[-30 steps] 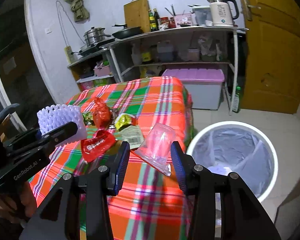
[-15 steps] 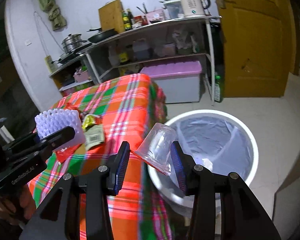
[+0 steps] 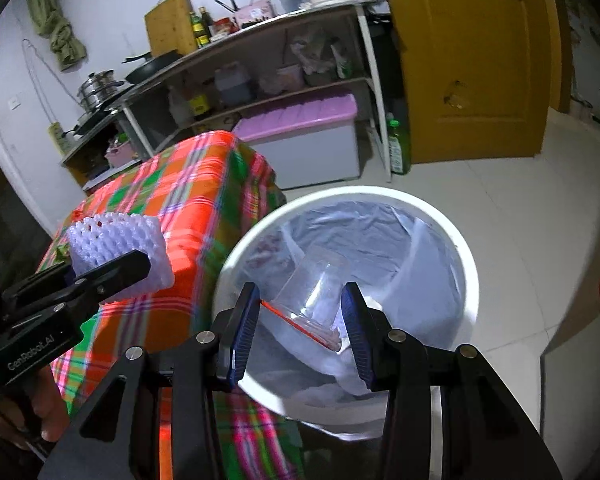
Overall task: Collect trash
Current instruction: 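Carry the foam net and clear plastic bag over the bin and open both tools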
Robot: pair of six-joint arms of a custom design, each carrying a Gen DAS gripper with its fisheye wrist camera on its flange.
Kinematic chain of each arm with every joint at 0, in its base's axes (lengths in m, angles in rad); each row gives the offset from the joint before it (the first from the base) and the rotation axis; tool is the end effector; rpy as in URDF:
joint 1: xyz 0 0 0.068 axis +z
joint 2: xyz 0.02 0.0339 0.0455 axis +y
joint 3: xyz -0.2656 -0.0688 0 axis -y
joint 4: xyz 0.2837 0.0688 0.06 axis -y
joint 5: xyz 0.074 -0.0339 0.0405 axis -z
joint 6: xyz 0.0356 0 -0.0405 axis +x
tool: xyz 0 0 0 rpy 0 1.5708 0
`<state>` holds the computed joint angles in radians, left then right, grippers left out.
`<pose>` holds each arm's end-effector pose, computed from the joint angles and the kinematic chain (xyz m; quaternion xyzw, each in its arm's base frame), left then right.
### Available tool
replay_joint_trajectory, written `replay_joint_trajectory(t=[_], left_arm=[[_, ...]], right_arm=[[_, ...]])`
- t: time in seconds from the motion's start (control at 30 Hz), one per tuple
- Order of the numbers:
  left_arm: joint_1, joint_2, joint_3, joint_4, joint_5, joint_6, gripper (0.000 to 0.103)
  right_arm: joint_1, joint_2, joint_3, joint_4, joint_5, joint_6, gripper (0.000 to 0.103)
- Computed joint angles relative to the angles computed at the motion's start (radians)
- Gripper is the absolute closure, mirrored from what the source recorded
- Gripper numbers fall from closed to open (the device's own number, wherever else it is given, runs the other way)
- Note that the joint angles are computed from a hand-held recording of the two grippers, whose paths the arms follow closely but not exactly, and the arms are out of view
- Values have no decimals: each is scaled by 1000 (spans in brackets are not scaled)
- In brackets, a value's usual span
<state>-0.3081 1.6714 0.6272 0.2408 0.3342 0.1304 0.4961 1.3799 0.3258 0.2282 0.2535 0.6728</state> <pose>0.2974 -0.1069 0.0852 0.2596 0.8789 -0.1864 0.3540 0.2113 0.1042 0.0775 0.1273 0.9163 0.1010 0.3660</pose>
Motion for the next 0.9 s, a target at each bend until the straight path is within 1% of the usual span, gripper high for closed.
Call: replay_joint_trajectory(t=[0.17,0.23,0.33,0.4,0.57,0.73,0.9], left_arm=[[-29,91,68,-17,17,4,72],[-37,118,92,-30,24,6,70],[-43,150,116,-42,34,2,63],[-42,163,125,-49,45,-6,54],[-33,184,141,-49,56,-27,47],[-29,179,139,-40,54,-28,46],[-17,126,97,-16,39,-31,46]], right_arm=[[-55,66,0,45,-46,-10,59],[-71,97,4,64,-67,-11,59],[-96,140,7,94,-100,-18,58],[-112,162,6,115,-116,-21,57],[-118,173,-2,140,-107,-14,51],[-113,152,-14,133,-93,-7,51],[-94,94,-22,92,-65,-7,51]])
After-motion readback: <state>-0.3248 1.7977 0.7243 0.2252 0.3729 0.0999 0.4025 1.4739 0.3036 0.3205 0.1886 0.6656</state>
